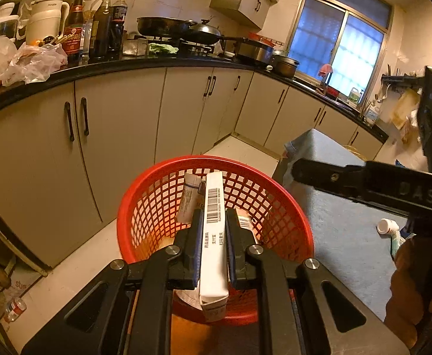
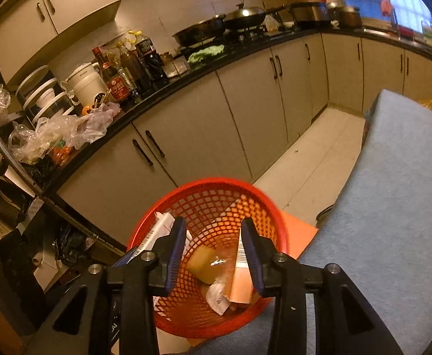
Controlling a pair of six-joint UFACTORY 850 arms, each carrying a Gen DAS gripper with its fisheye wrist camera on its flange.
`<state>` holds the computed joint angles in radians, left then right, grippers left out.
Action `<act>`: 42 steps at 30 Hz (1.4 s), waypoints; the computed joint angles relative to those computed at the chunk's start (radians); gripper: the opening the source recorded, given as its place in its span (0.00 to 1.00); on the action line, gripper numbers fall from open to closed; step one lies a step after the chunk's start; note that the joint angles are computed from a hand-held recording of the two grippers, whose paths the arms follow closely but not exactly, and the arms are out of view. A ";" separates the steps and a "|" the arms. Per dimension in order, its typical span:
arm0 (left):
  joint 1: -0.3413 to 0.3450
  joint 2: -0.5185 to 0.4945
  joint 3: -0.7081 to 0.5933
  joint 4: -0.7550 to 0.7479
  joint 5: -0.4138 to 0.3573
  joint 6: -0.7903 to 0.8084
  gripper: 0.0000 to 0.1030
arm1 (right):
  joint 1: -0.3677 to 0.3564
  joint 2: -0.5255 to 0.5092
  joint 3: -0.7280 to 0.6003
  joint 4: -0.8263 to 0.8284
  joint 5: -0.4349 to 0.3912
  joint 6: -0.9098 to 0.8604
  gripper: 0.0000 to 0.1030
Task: Collect trash
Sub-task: 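Carry both boxes over the red basket and open both tools to drop them, then move both open tools back over the table, then grasp the white plastic bags with the left tool while the right tool grasps the white cloth bundle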
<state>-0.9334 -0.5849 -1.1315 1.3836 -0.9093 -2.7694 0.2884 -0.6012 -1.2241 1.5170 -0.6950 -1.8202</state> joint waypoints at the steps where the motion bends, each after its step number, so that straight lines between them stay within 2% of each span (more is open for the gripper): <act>1: -0.001 0.000 -0.002 -0.005 -0.003 0.001 0.16 | -0.002 0.011 0.011 0.015 0.003 -0.021 0.41; 2: -0.004 0.001 -0.003 -0.006 -0.005 0.002 0.19 | -0.005 0.019 0.020 0.027 0.006 -0.034 0.41; 4: -0.009 0.003 -0.007 -0.010 -0.022 0.006 0.34 | -0.018 0.038 0.039 0.051 0.003 -0.058 0.41; 10: -0.027 -0.003 -0.038 -0.019 -0.055 0.037 0.40 | -0.067 0.073 0.072 0.063 -0.021 -0.061 0.51; 12: -0.036 -0.009 -0.054 -0.022 -0.071 0.052 0.44 | -0.091 0.088 0.092 0.060 -0.022 -0.062 0.51; 15: -0.046 -0.018 -0.083 -0.022 -0.083 0.085 0.45 | -0.130 0.106 0.119 0.060 -0.037 -0.069 0.51; 22: -0.057 -0.078 -0.208 -0.018 -0.068 0.224 0.51 | -0.250 0.139 0.166 0.081 -0.090 -0.095 0.51; 29: -0.057 -0.199 -0.424 -0.008 0.041 0.468 0.62 | -0.420 0.145 0.151 0.123 -0.102 -0.098 0.52; 31: -0.054 -0.243 -0.501 -0.016 0.093 0.554 0.67 | -0.469 0.129 0.127 0.152 -0.094 -0.097 0.56; 35: -0.046 -0.337 -0.664 -0.089 0.211 0.771 0.73 | -0.534 0.079 0.058 0.182 -0.014 -0.066 0.61; 38: -0.052 -0.420 -0.805 -0.183 0.241 0.972 0.77 | -0.568 0.034 0.008 0.186 0.051 -0.036 0.61; 42: -0.051 -0.528 -0.986 -0.343 0.232 1.212 0.80 | -0.616 -0.036 -0.066 0.106 0.043 0.077 0.61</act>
